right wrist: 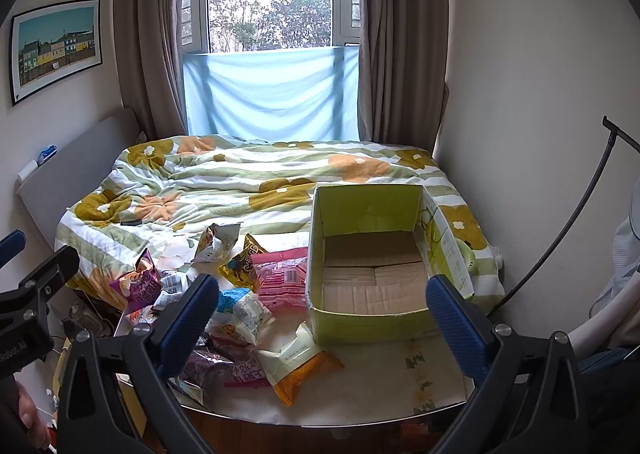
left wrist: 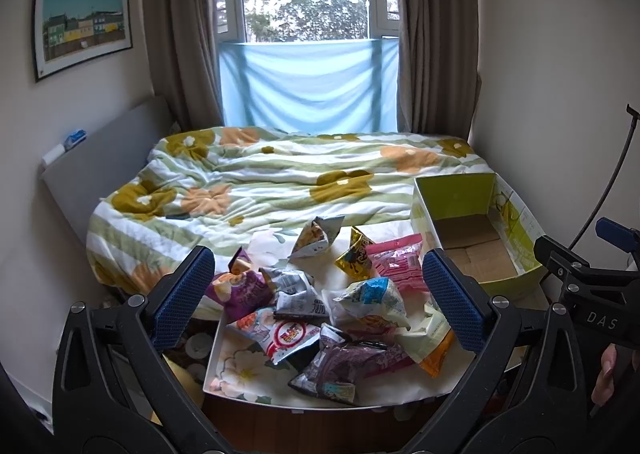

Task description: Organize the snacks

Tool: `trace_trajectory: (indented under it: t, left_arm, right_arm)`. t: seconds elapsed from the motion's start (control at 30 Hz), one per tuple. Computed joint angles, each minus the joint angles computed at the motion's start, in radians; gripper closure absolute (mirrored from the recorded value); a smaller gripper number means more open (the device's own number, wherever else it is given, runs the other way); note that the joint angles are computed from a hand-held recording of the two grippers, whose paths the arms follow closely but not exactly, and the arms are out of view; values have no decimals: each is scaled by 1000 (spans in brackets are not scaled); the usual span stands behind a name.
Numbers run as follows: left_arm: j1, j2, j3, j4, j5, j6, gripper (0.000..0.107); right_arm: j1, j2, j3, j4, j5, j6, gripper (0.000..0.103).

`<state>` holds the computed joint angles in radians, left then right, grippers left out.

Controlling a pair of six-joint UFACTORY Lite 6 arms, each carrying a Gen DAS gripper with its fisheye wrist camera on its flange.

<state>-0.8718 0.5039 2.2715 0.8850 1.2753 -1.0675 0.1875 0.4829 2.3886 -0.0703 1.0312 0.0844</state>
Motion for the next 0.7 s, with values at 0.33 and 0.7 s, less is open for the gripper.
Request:
trace_trajectory:
  t: [0.33, 0.7]
  left_arm:
    - [23, 21, 32, -51, 10, 13, 4]
    - [73, -146, -528, -127, -223, -192, 4]
  right_arm:
    - [-27, -22, -43, 23, -4, -37, 0]
    - [-92, -109, -446, 157, -144, -164, 0]
